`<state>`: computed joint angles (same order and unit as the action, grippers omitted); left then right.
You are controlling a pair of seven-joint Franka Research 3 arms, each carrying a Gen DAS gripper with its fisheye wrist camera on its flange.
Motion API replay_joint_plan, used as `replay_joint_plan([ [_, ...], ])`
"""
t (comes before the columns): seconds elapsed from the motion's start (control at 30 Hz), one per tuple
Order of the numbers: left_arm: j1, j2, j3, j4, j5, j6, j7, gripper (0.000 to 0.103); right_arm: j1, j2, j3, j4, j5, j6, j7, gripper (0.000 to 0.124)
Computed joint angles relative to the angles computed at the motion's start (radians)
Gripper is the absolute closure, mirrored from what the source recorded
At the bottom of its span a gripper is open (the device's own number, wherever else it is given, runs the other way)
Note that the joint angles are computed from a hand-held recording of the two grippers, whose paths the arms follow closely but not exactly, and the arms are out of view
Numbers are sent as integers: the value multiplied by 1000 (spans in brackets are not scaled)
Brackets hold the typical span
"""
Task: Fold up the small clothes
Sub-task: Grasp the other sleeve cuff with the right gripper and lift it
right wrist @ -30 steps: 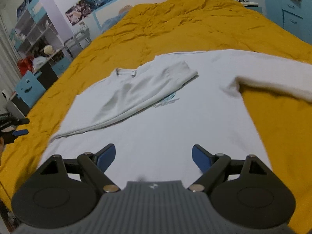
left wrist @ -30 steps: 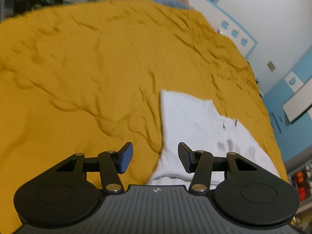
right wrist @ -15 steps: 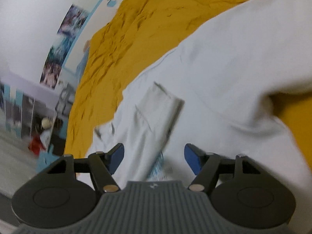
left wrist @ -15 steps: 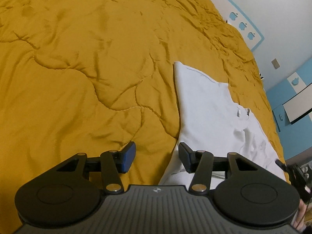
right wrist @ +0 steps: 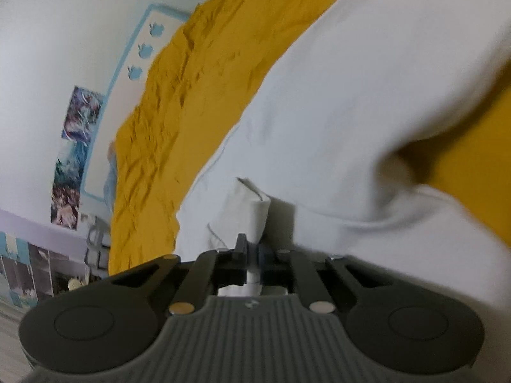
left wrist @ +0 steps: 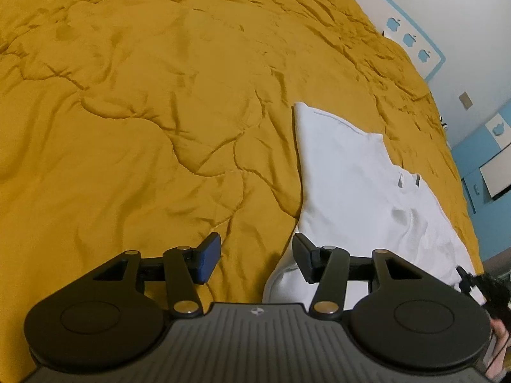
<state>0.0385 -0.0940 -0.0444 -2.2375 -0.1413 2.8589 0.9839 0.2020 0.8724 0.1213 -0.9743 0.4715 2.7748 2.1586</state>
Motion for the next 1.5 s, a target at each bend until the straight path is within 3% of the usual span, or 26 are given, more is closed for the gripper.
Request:
replay_joint_plan([
  [0.1,6,-2,-7,0,29,-4,-41,43,10,-38,-15,-53,-26,28,-44,123],
  [0.23,12,-14,-17,2,87,-21,-96,43,35,-14,-72,1,-88,-59,5,123],
  [0.33,22,-26,-28,10,173,-40,-149,43,42,-23,-84,-10,-126,-69,-2,123],
  [0.43,36,-42,-47,23,288,-54,-227,43,78,-27,-140,4,-208,-102,21,121],
  [0.5,43,-52,-59,36,358,-67,-287,43,98,-47,-176,-17,-264,-118,49,105],
  [0.57,49,-65,-72,43,427,-74,-347,43,110,-101,-200,-102,-304,-60,61,87],
  [0.67,36,-77,-76,51,464,-68,-383,43,104,-230,-204,-317,-330,115,16,82],
  [0.73,25,-79,-82,59,479,-65,-403,42,66,-311,-177,-440,-306,199,-45,81],
  [0.8,12,-74,-93,77,491,-74,-422,43,46,-392,-191,-560,-287,262,-72,70],
  [0.87,-4,-65,-103,97,506,-81,-435,42,4,-461,-190,-657,-255,304,-111,68],
  [1.03,-53,-18,-127,176,541,-137,-449,42,-80,-582,-253,-827,-193,330,-126,68],
  [1.13,-90,15,-133,214,523,-145,-441,42,-185,-621,-228,-886,-92,315,-130,66],
  [1.23,-128,57,-141,258,500,-162,-420,42,-325,-616,-140,-889,76,295,-220,69],
  [1.33,-164,104,-153,315,511,-197,-401,42,-510,-572,38,-838,390,291,-482,80],
  [1.43,-197,140,-159,361,518,-224,-395,42,-544,-527,52,-771,489,264,-578,81],
  [1.5,-214,163,-164,389,494,-238,-358,42,-529,-497,31,-729,501,246,-602,81],
])
